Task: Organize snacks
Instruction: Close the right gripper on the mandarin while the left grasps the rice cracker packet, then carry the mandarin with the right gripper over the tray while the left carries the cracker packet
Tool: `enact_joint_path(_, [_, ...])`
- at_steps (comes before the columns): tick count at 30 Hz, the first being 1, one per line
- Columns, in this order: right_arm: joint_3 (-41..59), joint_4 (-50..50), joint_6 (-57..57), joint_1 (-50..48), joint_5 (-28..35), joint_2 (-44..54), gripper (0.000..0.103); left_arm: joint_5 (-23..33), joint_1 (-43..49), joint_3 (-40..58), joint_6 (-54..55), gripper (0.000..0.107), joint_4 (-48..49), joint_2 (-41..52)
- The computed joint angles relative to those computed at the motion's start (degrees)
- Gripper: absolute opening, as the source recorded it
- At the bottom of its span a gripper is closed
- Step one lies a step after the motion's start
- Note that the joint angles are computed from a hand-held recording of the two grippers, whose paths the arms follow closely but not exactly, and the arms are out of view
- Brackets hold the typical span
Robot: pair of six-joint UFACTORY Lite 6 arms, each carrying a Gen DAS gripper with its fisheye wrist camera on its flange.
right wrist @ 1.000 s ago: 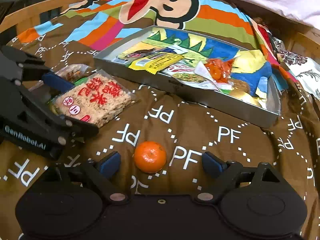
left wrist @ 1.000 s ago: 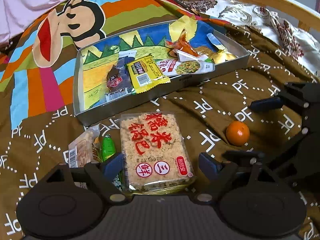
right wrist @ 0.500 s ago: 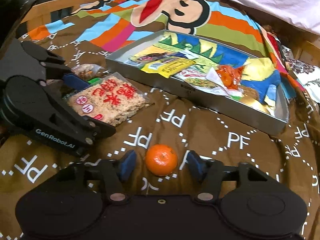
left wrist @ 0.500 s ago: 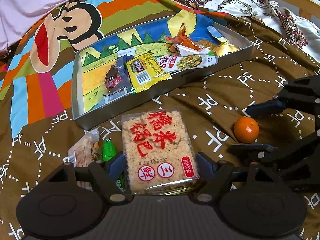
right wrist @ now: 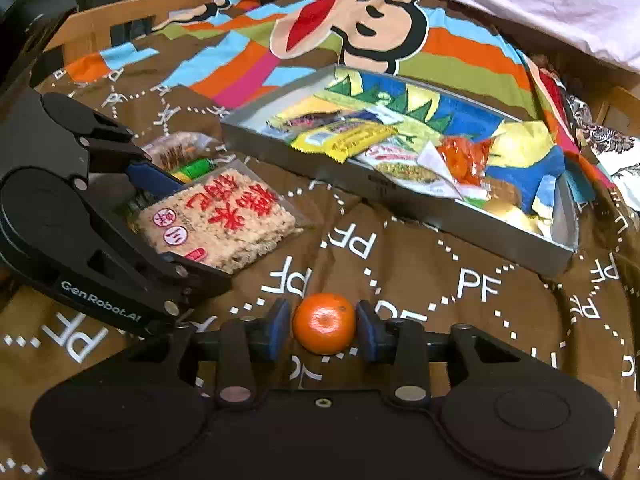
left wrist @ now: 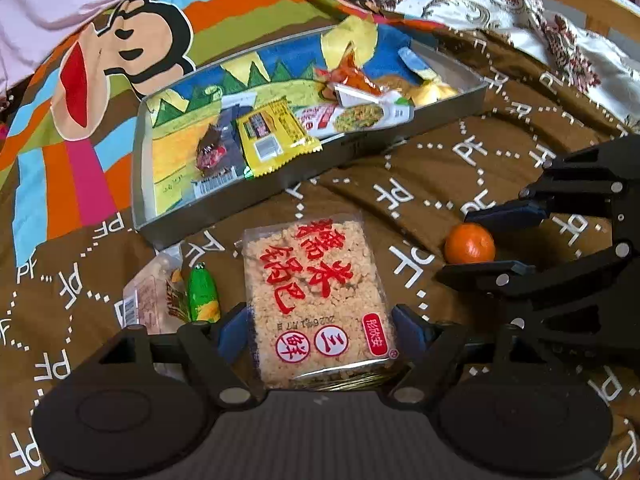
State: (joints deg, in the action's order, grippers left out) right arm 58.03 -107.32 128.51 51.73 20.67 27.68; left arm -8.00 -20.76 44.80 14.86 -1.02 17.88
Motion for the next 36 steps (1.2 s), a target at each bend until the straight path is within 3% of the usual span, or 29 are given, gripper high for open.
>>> enact_joint_path(4, [-0.2,-2.2,4.0,-1.3,-2.0,0.0,0.043,-0.3,0.0,0.0,-1.1,0.08,1.1,0.4])
enact_joint_path(6, [-0.6,-4.0,7.9,-2.0,-3.5,-0.7,0.038,-0.3,0.1,0.0,-2.3,0.08,2.1,0.3])
enact_joint_path(10, [-1.8,-2.7,8.6,-1.0,-1.9,-2.5,0.036,-1.5,-0.3,-1.2,-0.3,0.079,0.0,-0.6])
enact_joint_path(13, [-2.1,3.1,1.6,1.8,2.7,-3.5,0.036,-1.9,-0.1,-2.2,-5.5,0.079,4.9,-2.1])
enact_joint_path(20, [-1.3,10.7,-13.5,9.9,17.5,-2.9,0.035,-6.0,-2.2,-7.1,7.6,0.079,-8.2,-7.0])
enact_joint_path(30, [-2.2,10.4,-17.3,15.0,30.7,-2.2,0.035,-13.1,-2.9,-13.5,3.2,0.079,-8.2,-15.1])
enact_joint_path(36, [-1.7,6.8,-17.1,16.4,38.4,0.0,0.035,-21.7,-2.6,-15.4,1.0,0.079,-10.5,-16.8])
